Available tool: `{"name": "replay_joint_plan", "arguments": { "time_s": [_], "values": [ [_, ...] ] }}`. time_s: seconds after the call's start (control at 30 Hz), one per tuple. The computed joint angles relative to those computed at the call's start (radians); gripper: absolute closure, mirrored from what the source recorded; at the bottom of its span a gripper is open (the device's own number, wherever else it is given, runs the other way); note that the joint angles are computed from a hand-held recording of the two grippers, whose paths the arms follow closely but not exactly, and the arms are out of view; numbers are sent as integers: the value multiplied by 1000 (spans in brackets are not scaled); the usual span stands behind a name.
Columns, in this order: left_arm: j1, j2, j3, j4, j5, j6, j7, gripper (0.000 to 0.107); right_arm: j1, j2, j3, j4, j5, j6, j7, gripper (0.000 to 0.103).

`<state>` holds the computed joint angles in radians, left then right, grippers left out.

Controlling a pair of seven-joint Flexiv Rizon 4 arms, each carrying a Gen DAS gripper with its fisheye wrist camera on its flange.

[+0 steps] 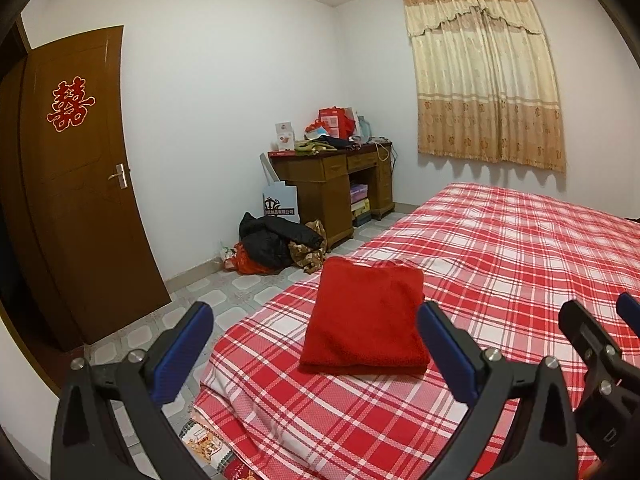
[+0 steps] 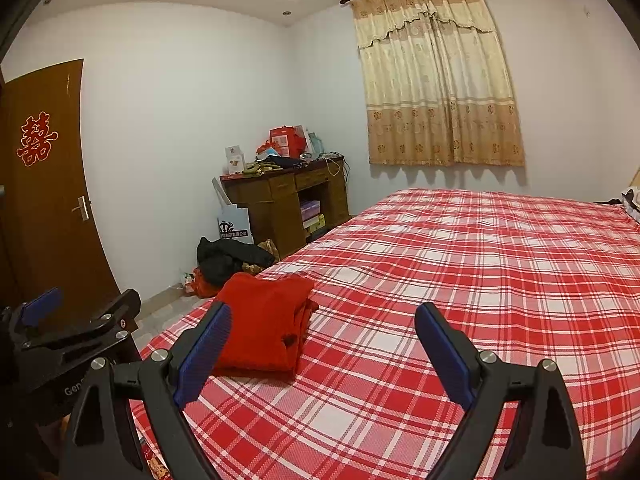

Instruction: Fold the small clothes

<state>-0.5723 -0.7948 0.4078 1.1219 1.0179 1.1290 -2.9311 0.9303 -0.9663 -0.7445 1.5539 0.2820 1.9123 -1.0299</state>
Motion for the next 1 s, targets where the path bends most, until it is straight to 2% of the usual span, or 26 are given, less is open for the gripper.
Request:
{"name": "replay_joint_plan", "arguments": {
  "time_s": [0.83, 1.0],
  "values": [
    [7, 0, -7, 2, -4, -1, 17, 4, -5, -11, 0, -4, 4, -2, 15, 10],
    [20, -9, -21, -5, -26, -3, 50, 4, 0, -21, -10, -6, 11, -4, 23, 10]
  ]
}}
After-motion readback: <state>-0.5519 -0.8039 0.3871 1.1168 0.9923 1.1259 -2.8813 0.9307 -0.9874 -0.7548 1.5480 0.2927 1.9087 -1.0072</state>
